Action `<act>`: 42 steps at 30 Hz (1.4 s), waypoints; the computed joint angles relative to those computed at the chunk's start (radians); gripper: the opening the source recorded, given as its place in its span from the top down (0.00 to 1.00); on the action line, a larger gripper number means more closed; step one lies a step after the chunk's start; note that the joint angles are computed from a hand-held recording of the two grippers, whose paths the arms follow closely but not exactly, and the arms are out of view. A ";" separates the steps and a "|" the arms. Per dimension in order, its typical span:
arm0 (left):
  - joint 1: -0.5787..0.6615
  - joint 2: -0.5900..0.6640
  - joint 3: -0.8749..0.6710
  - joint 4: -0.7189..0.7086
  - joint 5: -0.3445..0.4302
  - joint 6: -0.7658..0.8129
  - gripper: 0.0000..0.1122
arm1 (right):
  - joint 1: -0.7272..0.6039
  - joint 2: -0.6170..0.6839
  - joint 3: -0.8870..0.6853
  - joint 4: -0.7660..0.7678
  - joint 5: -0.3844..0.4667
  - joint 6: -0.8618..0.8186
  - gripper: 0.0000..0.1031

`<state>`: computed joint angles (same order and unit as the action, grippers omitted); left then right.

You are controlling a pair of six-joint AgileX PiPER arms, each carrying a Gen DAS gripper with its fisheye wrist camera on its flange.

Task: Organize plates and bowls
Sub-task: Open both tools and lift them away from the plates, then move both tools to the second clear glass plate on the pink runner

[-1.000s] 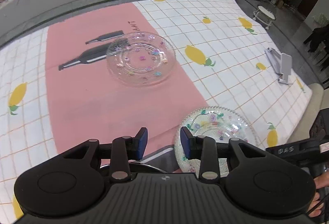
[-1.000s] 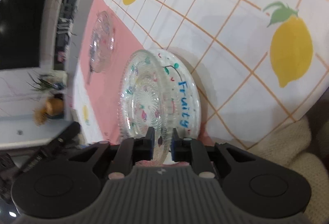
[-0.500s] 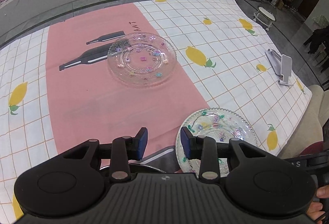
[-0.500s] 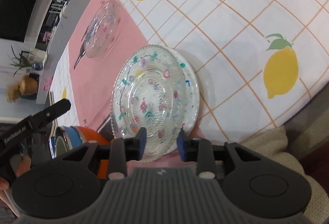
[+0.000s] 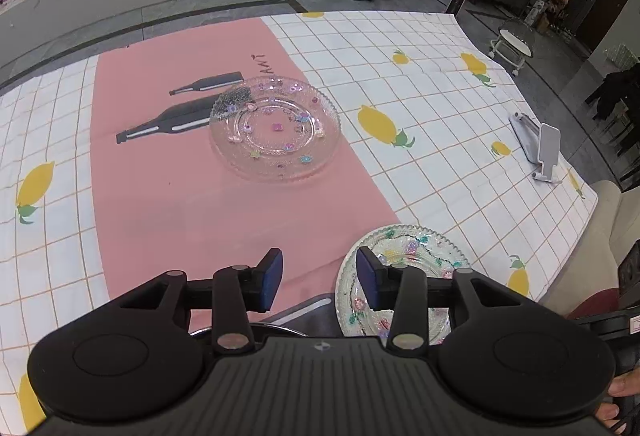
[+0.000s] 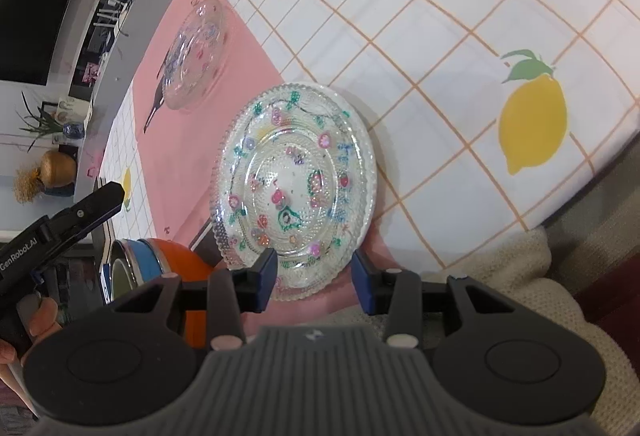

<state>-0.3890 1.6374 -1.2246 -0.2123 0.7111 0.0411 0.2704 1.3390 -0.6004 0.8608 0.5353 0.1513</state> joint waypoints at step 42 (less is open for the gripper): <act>-0.001 -0.150 -0.060 0.141 -0.068 -0.352 0.41 | 0.061 0.416 -1.025 -0.546 0.329 0.149 0.03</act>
